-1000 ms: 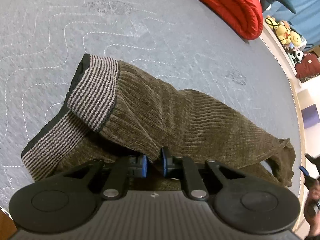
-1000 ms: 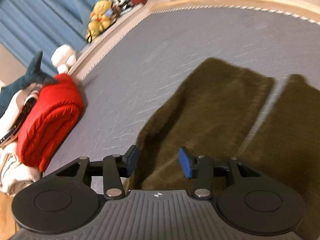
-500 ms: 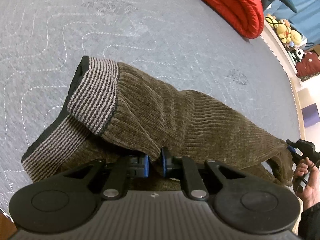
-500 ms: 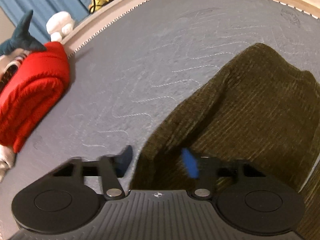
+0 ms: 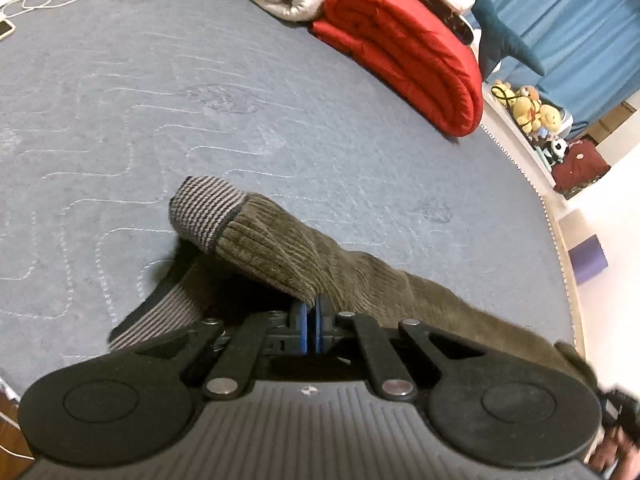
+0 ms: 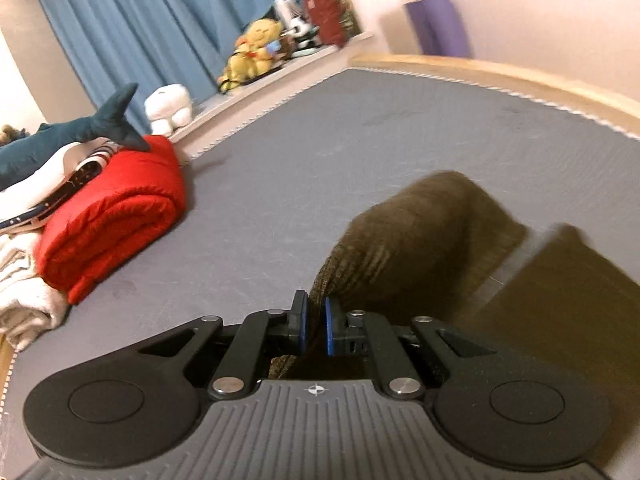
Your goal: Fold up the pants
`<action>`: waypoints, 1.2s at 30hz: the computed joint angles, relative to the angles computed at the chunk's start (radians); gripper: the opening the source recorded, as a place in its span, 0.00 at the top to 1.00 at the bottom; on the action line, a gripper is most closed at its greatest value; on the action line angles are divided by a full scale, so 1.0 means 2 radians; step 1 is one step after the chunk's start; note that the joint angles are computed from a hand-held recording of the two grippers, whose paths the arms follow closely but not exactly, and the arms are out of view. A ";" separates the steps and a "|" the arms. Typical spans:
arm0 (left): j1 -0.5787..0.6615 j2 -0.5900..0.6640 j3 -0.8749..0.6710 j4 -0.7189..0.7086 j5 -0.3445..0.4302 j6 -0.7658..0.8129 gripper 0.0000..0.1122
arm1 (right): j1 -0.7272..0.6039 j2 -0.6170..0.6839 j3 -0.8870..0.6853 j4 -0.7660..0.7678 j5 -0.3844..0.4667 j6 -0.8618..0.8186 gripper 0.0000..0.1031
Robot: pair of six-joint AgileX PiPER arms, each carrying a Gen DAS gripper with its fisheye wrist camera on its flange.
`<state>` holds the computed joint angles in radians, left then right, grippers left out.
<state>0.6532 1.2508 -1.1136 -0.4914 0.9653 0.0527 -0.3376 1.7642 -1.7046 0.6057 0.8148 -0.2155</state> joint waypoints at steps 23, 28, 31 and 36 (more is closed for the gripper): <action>0.026 -0.026 -0.058 0.098 0.014 -0.016 0.62 | -0.178 0.035 0.056 -0.029 0.006 0.074 0.40; -0.035 -0.006 -0.044 0.056 -0.044 0.029 0.53 | -0.150 0.106 -0.010 -0.018 0.059 -0.017 0.38; -0.103 0.013 -0.015 0.130 -0.055 -0.005 0.55 | -0.115 0.108 -0.013 -0.056 0.025 -0.053 0.28; -0.154 0.052 -0.008 0.168 -0.067 0.003 0.55 | -0.076 0.105 -0.001 -0.122 -0.013 -0.091 0.23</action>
